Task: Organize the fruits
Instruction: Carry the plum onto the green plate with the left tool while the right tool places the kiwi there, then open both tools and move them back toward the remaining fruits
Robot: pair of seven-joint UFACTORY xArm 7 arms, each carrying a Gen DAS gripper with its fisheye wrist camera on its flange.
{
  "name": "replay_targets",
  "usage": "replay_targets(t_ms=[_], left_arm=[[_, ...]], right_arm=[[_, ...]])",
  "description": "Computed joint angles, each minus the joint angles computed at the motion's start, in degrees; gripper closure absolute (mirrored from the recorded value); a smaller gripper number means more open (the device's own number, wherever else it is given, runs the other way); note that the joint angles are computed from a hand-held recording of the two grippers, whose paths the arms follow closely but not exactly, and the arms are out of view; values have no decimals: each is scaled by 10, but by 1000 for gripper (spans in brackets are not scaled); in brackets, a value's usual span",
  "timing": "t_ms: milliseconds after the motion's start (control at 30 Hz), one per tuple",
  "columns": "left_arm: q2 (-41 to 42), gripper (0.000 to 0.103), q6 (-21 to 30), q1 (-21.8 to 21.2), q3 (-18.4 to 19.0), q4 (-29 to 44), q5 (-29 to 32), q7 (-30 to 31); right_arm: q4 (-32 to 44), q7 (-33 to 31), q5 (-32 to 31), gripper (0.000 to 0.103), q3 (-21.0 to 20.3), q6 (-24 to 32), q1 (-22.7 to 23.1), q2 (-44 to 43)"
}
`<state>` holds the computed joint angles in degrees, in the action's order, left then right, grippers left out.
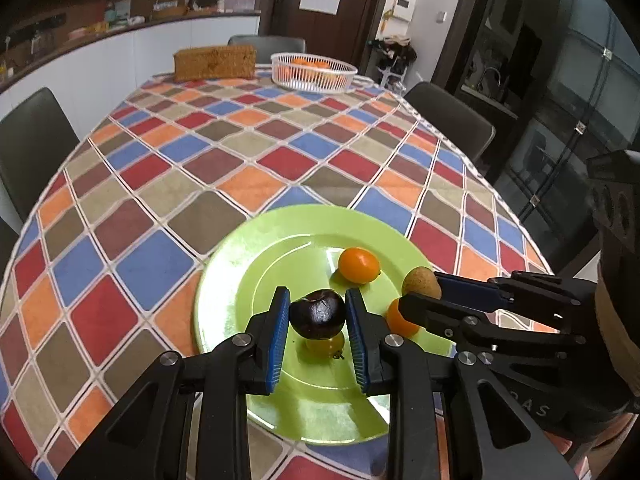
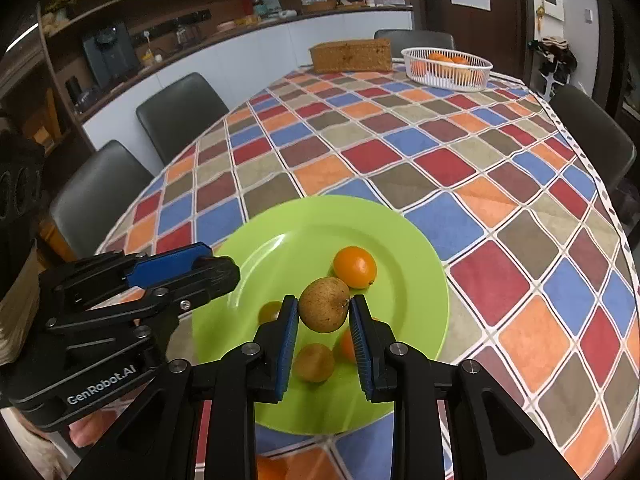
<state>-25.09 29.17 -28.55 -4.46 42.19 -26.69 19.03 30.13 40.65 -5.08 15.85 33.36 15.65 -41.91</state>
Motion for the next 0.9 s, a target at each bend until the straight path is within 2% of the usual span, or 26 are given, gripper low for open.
replay_targets(t_ms=[167, 233, 300, 433, 767, 900], left_arm=[[25, 75, 6, 4, -3, 16, 2, -4], [21, 74, 3, 3, -5, 15, 4, 2], [11, 67, -3, 2, -6, 10, 4, 8], [-7, 67, -4, 4, -10, 3, 20, 1], [-132, 67, 2, -3, -8, -65, 62, -17], [-195, 64, 13, -6, -10, -86, 84, -29]], right_arm=[[-2, 0, 5, 75, -8, -1, -1, 9], [-4, -2, 7, 75, -11, -3, 0, 9], [-6, -4, 4, 75, -10, -4, -1, 6], [-7, -5, 2, 74, -7, -2, 0, -4], [-19, 20, -12, 74, 28, 43, 11, -88], [-19, 35, -15, 69, 48, 65, 20, -131]])
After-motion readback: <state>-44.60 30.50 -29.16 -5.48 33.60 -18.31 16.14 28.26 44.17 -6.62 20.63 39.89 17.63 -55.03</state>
